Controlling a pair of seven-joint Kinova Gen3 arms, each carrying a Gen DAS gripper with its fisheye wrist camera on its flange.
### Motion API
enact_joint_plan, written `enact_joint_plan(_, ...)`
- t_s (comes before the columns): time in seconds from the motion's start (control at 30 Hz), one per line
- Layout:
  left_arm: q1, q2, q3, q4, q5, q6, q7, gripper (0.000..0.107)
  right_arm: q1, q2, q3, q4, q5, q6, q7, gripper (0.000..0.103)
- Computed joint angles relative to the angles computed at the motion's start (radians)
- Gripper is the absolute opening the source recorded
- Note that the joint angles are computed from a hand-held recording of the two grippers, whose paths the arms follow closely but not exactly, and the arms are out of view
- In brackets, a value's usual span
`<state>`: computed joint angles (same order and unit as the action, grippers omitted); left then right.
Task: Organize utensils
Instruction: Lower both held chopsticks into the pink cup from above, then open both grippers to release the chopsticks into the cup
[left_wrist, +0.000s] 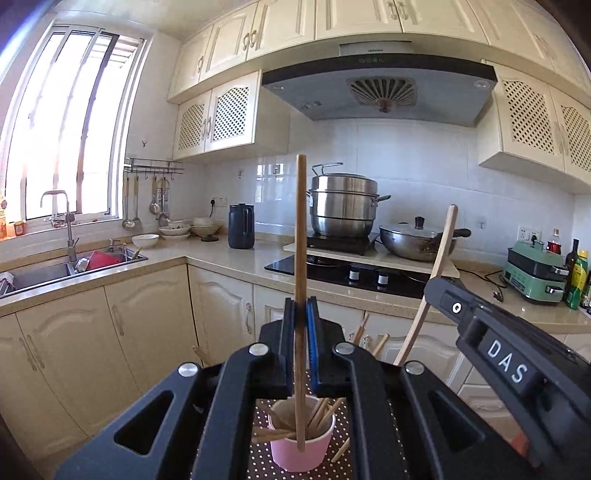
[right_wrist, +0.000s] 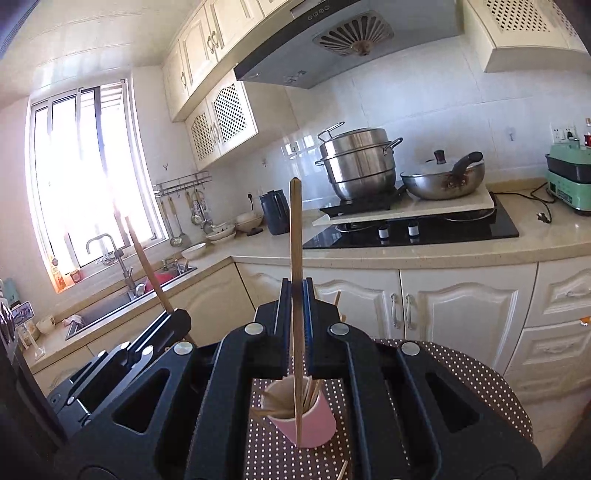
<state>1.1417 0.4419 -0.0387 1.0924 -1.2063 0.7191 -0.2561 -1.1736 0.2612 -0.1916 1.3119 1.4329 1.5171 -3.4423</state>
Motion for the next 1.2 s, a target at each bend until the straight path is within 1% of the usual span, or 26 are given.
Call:
enact_joint_plan(0.07, 0.0, 0.012, -0.01, -0.017, -0.01, 0.002, 0.014, 0.007, 0.013, 0.001, 0.006, -0.004, 0.006, -0.022, 0.009, 0.006)
enact_joint_plan(0.2, -0.007, 0.049, -0.022, -0.073, 0.013, 0.014, -0.005, 0.007, 0.04, 0.003, 0.017, -0.004, 0.006, -0.061, 0.011, 0.006)
enact_joint_plan(0.33, -0.001, 0.093, -0.044, -0.134, 0.046, 0.037, -0.043, 0.007, 0.082, -0.002, 0.023, 0.01, -0.016, -0.125, 0.014, 0.006)
enact_joint_plan(0.47, 0.0, 0.118, -0.068, -0.154, 0.089, 0.024, -0.064, 0.007, 0.122, -0.013, 0.024, 0.041, -0.037, -0.196, 0.012, 0.007)
enact_joint_plan(0.57, -0.002, 0.146, -0.08, -0.186, 0.128, 0.04, -0.091, 0.008, 0.147, -0.017, 0.021, 0.055, -0.06, -0.233, 0.016, 0.006)
enact_joint_plan(0.67, -0.008, 0.155, -0.088, -0.186, 0.17, 0.03, -0.113, 0.008, 0.171, -0.023, 0.017, 0.074, -0.093, -0.272, 0.028, 0.007)
enact_joint_plan(0.73, -0.006, 0.163, -0.094, -0.185, 0.192, 0.038, -0.131, 0.008, 0.185, -0.027, 0.013, 0.086, -0.123, -0.295, 0.04, 0.007)
enact_joint_plan(0.77, -0.002, 0.163, -0.102, -0.175, 0.191, 0.032, -0.128, 0.008, 0.193, -0.03, 0.012, 0.095, -0.137, -0.312, 0.044, 0.007)
enact_joint_plan(0.83, 0.021, 0.164, -0.136, -0.138, 0.158, 0.017, -0.093, 0.009, 0.21, -0.04, 0.009, 0.113, -0.164, -0.347, 0.05, 0.007)
enact_joint_plan(0.87, 0.044, 0.167, -0.161, -0.122, 0.125, 0.023, -0.063, 0.009, 0.216, -0.045, 0.007, 0.123, -0.174, -0.363, 0.05, 0.007)
enact_joint_plan(0.93, 0.06, 0.158, -0.176, -0.083, 0.075, 0.008, -0.024, 0.009, 0.231, -0.058, 0.002, 0.145, -0.196, -0.395, 0.046, 0.007)
enact_joint_plan(1.0, 0.042, 0.142, -0.15, -0.061, 0.07, -0.005, -0.023, 0.009, 0.234, -0.059, -0.005, 0.144, -0.217, -0.392, 0.066, 0.007)
enact_joint_plan(1.1, 0.025, 0.13, -0.124, -0.053, 0.077, 0.004, -0.026, 0.011, 0.229, -0.058, -0.01, 0.144, -0.235, -0.381, 0.079, 0.008)
enact_joint_plan(1.13, 0.023, 0.124, -0.123, -0.044, 0.071, 0.001, -0.017, 0.016, 0.227, -0.061, -0.011, 0.146, -0.239, -0.379, 0.078, 0.009)
enact_joint_plan(1.2, 0.022, 0.111, -0.121, -0.023, 0.05, -0.012, 0.006, 0.024, 0.22, -0.063, -0.014, 0.15, -0.239, -0.366, 0.073, 0.016)
